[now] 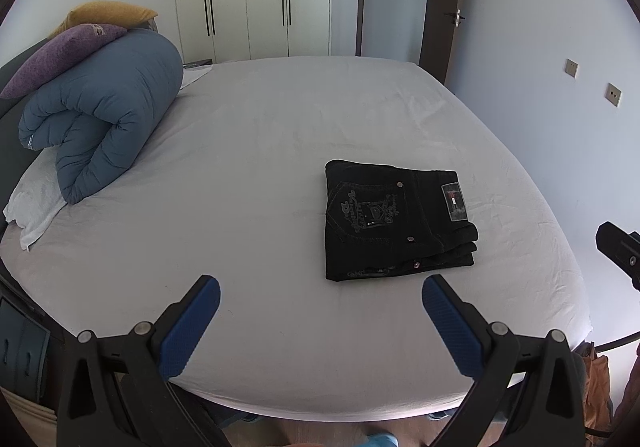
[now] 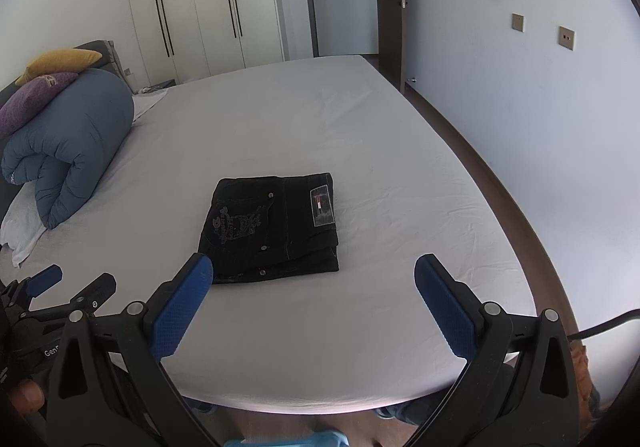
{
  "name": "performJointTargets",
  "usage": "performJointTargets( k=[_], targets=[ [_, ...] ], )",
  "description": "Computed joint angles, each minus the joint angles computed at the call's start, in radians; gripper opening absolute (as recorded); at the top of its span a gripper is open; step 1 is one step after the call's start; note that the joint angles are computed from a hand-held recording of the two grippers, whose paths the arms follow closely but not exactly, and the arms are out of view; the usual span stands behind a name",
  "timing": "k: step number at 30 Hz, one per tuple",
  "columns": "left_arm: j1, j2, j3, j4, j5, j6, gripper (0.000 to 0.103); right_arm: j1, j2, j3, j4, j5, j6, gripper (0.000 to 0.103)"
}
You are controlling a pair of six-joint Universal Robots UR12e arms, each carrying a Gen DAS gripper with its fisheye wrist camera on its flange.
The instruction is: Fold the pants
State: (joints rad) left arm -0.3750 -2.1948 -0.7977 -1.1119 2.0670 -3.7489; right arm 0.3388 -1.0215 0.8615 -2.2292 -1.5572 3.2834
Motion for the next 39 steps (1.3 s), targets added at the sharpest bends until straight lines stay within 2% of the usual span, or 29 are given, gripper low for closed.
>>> performJointTargets(
  k=[39],
  targets=[
    [0.004,0.001,0.000,0.002,-0.036,0.010,0.103,0.011,0.003,-0.001,0.027,0.020,-0.007,0.103]
  ],
)
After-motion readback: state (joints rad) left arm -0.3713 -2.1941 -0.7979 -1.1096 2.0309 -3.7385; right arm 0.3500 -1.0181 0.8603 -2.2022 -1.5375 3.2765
